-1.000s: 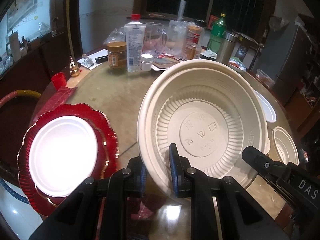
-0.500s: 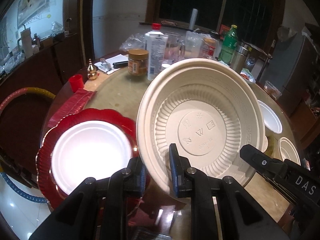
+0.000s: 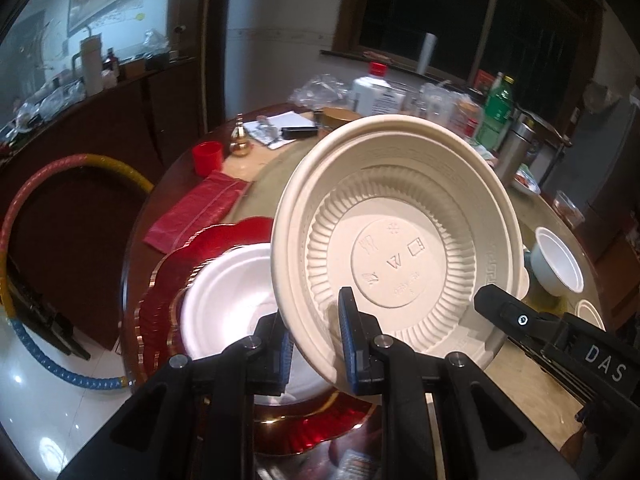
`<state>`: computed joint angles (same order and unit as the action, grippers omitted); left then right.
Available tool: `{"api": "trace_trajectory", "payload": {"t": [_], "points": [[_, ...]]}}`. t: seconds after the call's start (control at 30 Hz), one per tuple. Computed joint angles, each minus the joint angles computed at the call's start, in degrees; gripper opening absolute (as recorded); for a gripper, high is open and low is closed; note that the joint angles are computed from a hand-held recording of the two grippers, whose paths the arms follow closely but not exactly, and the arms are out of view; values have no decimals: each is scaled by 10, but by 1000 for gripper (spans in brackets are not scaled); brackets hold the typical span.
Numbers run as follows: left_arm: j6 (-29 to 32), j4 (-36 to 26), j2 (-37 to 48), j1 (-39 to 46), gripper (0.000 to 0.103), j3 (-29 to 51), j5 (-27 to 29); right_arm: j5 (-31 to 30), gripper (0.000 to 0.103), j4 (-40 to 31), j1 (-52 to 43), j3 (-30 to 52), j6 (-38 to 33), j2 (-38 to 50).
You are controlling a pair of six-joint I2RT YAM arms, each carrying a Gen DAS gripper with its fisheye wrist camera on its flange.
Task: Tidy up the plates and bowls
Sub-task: 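Lower the beige bowl into the white bowl on the red plates with both tools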
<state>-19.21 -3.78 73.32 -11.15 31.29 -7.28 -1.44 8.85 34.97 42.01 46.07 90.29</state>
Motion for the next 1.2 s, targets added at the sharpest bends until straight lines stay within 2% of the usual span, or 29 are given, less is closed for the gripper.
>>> {"api": "trace_trajectory", "payload": {"t": [0.43,1.2], "points": [[21,-9,-4,82,20,-13,28,-27,10,-11,33,82,-9,89],[30,-14,2,103,21,-28,21,-43,10,-30,47,116,-19,135]]}}
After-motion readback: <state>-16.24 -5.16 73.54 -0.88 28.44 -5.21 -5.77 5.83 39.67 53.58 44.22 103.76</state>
